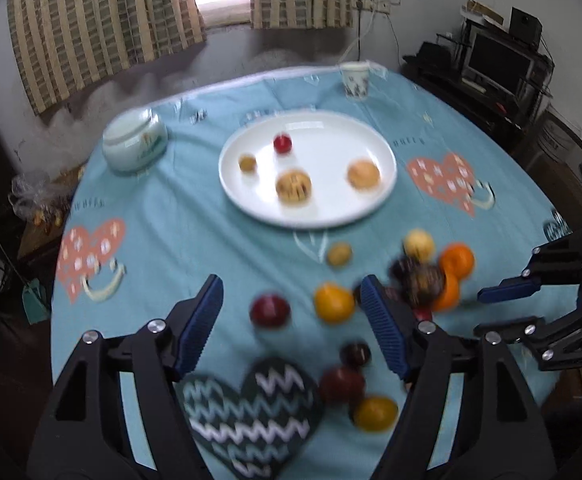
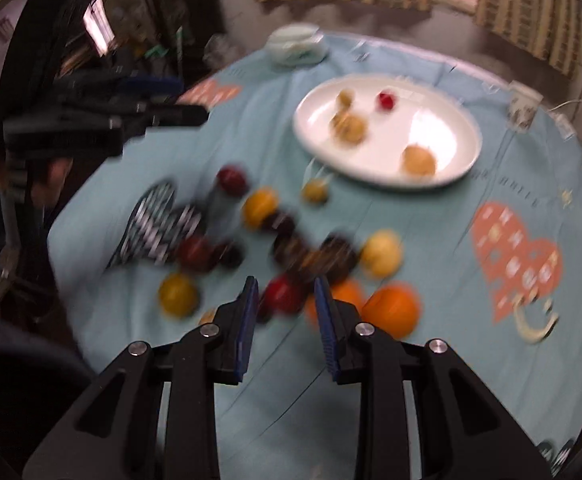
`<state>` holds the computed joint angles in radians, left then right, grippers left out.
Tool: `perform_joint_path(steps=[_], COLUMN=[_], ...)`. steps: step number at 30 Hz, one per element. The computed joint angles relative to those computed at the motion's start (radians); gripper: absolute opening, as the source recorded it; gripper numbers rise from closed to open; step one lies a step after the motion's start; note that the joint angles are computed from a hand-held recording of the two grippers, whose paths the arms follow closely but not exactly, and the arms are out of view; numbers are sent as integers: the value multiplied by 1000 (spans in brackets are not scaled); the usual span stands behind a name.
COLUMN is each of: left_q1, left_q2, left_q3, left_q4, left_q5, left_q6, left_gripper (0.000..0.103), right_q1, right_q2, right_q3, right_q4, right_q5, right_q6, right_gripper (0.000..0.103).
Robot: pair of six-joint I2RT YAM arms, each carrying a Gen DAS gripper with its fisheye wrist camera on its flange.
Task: Organize fruits
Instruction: 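Grasp the striped pepino with the right tool while the left tool grasps an olive-brown fruit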
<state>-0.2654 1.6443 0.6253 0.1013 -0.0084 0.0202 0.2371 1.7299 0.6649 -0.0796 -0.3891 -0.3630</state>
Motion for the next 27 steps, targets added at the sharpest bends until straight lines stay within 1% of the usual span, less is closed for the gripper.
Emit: perform_joint_path(steps=[1, 4, 7, 9, 12, 13, 14, 15, 16, 17, 25, 27], left_q1=[-4, -9, -25, -27, -29, -31, -35, -36, -42, -46, -87, -88], left_q2=[-15, -32, -31, -35, -44, -44, -43, -41, -37, -32, 12, 15], left_q3=[-34, -110, -163, -189, -224, -229, -235, -237, -241, -243, -242, -239], left_q4=[-2, -1, 10, 17, 30, 31, 33, 34, 38, 42, 64, 63], left_q5=[0, 15, 1, 3, 7, 7, 7, 12, 12, 14, 19, 18], left_q6=[-10, -46, -75, -96, -109, -111, -115, -115, -119, -123, -143, -144], left_gripper=[73, 73, 73, 73, 73, 73, 73, 73, 73, 73, 73, 73], right_q1=[32, 94, 145, 156, 181, 183, 185, 190, 189, 187, 233, 231], right_q2=[4, 54, 109, 140, 164, 168, 169, 165, 160, 157, 174, 181], right_q3=[-52, -110, -122, -116, -112, -116, -117, -123, -132, -130, -102, -104], right_q4=[30, 99, 160, 190, 233, 249, 258, 274, 298, 298, 281, 278], right_q5=[15, 32, 50, 42, 65, 67, 73, 88, 86, 77, 123, 109], right_q6=[10, 60, 123, 143, 181, 186, 193, 210, 221, 222, 245, 250], right_gripper=[30, 30, 30, 30, 30, 35, 57, 65, 66, 66, 66, 66])
